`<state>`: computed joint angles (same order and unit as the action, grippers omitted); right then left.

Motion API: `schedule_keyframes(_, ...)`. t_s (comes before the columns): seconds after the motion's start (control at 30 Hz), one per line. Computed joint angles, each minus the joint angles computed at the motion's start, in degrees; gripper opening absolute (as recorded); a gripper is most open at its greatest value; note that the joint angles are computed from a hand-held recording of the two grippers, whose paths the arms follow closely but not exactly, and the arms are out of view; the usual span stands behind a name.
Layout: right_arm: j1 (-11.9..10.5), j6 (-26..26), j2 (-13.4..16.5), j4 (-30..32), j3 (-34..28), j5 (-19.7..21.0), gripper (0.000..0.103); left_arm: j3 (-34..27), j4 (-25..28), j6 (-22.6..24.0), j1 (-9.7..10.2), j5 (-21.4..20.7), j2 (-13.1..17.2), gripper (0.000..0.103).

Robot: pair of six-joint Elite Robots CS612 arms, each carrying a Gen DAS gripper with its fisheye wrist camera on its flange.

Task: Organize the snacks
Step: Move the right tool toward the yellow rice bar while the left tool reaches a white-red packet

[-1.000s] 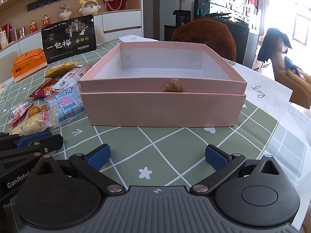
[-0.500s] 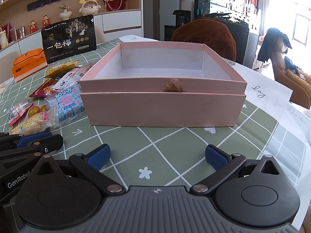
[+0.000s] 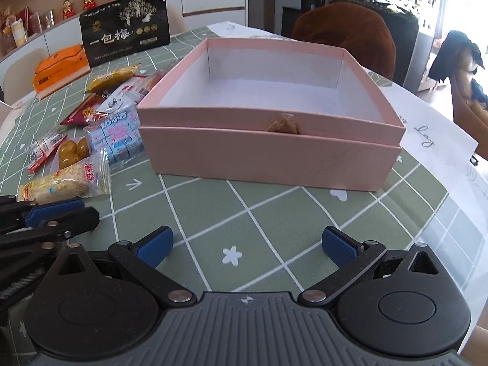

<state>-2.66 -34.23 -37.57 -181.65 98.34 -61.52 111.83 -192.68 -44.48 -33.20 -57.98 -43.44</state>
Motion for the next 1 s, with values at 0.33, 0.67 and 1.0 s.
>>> schedule_keyframes(0.33,1.1,0.6,-1.7,4.9,0.2,-4.3,0.103,1.7,2.1,-0.2,0.93,-2.7,-4.4,0.020)
schedule_keyframes(0.67,3.0,-2.4,-4.5,-5.8,5.2,-11.0,0.099,3.5,4.8,-7.5,8.48,0.8,-5.6,0.024)
schedule_keyframes(1.0,2.8,-3.0,-7.2,2.8,6.4,-4.7,0.099,4.1,-2.4,-5.5,9.99,-6.2,-2.7,0.030)
